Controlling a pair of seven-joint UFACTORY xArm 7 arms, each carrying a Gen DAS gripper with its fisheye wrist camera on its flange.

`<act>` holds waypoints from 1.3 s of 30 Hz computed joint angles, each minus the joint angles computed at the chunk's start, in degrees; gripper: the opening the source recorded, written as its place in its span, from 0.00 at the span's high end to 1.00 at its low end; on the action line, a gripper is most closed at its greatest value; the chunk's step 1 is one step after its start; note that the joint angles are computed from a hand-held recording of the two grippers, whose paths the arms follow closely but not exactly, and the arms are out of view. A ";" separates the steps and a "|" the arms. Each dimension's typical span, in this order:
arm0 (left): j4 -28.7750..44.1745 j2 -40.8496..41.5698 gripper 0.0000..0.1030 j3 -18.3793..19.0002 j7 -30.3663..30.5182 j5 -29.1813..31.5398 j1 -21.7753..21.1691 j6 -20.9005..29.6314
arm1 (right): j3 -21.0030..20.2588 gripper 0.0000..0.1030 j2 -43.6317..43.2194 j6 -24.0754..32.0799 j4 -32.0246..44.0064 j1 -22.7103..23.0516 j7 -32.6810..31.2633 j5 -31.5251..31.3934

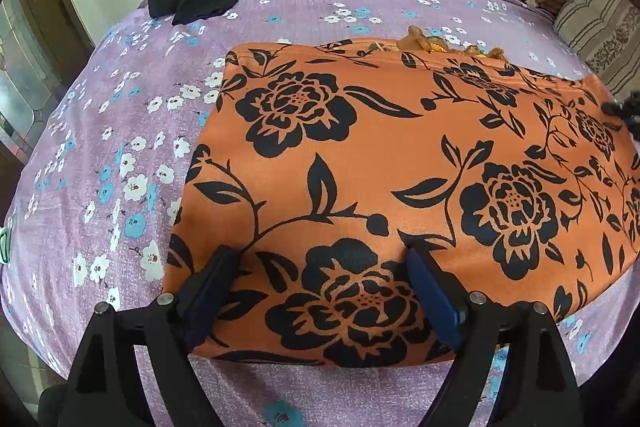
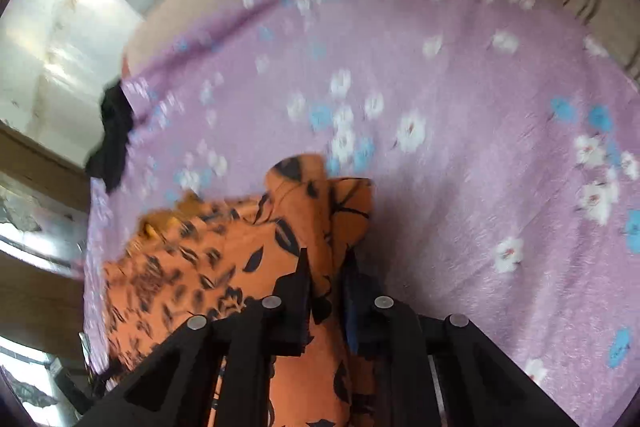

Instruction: Fold small clothes

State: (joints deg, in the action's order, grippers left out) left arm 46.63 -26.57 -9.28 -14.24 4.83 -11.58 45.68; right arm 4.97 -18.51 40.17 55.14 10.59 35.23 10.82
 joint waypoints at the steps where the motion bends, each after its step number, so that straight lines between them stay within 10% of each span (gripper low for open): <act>1: 0.10 0.13 0.15 -0.10 -0.39 -0.01 0.09 -0.01 | -0.85 0.87 -0.57 -0.13 -1.87 -0.03 0.48 1.83; 6: 0.06 0.09 0.15 0.58 0.50 -0.51 -0.27 -0.17 | -2.13 0.77 -3.53 -4.98 -8.08 -0.32 2.45 7.47; 14: -1.14 -4.08 0.15 1.88 -0.12 -2.64 0.54 -0.07 | 3.89 0.72 -5.60 -1.48 -0.81 -1.78 9.36 -5.67; 15: -1.82 -5.44 0.15 2.39 -0.10 -3.23 0.69 -0.68 | 3.26 0.66 -5.08 -2.42 -0.16 -0.39 7.81 -4.72; 17: -3.10 -7.09 0.15 2.85 0.01 -3.63 1.26 -1.92 | -0.50 0.22 -3.88 -5.25 -0.73 4.85 0.61 2.06; 22: -2.06 -3.66 0.18 4.90 1.54 -5.76 2.54 5.56 | 0.91 0.47 -4.46 -6.24 -7.63 1.15 7.89 4.67; 30: 7.98 3.77 0.19 6.96 6.16 -8.46 3.10 -0.13 | 3.35 0.31 -6.13 -4.13 -1.57 6.26 5.61 0.31; 35: 27.20 25.75 0.65 8.38 11.34 -13.93 3.94 10.30 | 2.62 0.31 -2.69 -1.85 -3.78 11.63 2.52 5.18; 39: 39.44 35.45 0.65 7.97 6.62 -10.74 5.43 11.18 | 5.13 0.31 -3.94 -6.36 -6.68 10.11 2.72 3.40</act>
